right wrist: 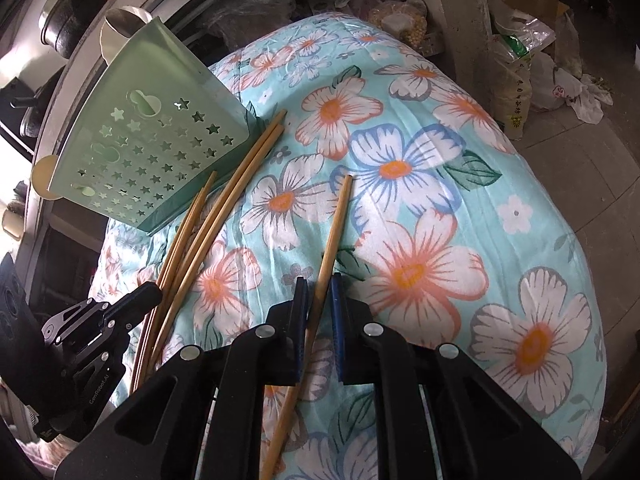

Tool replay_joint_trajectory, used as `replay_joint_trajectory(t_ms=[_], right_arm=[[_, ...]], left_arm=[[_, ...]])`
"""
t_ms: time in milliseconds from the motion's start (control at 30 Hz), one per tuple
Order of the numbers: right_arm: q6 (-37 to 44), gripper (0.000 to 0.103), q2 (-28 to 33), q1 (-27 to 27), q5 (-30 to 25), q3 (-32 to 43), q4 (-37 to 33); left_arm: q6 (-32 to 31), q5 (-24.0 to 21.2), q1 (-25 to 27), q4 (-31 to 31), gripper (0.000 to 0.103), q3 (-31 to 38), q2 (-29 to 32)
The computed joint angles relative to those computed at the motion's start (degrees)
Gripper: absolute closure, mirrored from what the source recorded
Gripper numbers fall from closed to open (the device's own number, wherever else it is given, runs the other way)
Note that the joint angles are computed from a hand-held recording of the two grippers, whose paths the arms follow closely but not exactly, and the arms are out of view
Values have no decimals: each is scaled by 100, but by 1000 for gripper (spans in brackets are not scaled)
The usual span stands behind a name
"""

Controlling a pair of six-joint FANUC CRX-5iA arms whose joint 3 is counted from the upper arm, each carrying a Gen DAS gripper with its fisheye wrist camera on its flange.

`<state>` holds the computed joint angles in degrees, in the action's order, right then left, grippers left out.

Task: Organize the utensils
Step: 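Close the left gripper on the chopsticks while the right gripper closes on one chopstick, then tighten both grippers on their wooden chopsticks against the bedspread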

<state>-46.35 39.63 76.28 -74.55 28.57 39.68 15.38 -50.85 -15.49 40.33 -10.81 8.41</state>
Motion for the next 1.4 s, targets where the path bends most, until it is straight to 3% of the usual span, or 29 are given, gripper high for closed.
replay_joint_trajectory(t_ms=[400, 600, 733, 867, 1167, 1400], right_arm=[[-274, 92, -154, 20, 270, -359, 211], [-258, 92, -177, 17, 300, -389, 208], [-291, 92, -192, 16, 328, -423, 227], [-292, 92, -183, 13, 324, -410, 220], [-281, 92, -161, 13, 291, -383, 216], [-257, 92, -136, 17, 240, -334, 202]], left_arm=[[16, -273, 157, 222, 103, -18, -87], [384, -41, 149, -20, 102, 63, -77], [1002, -532, 265, -245, 91, 523, 281], [1378, -1085, 385, -233, 90, 863, 605], [1472, -1136, 222, -625, 88, 1164, 756], [1494, -1036, 118, -866, 98, 1255, 777]])
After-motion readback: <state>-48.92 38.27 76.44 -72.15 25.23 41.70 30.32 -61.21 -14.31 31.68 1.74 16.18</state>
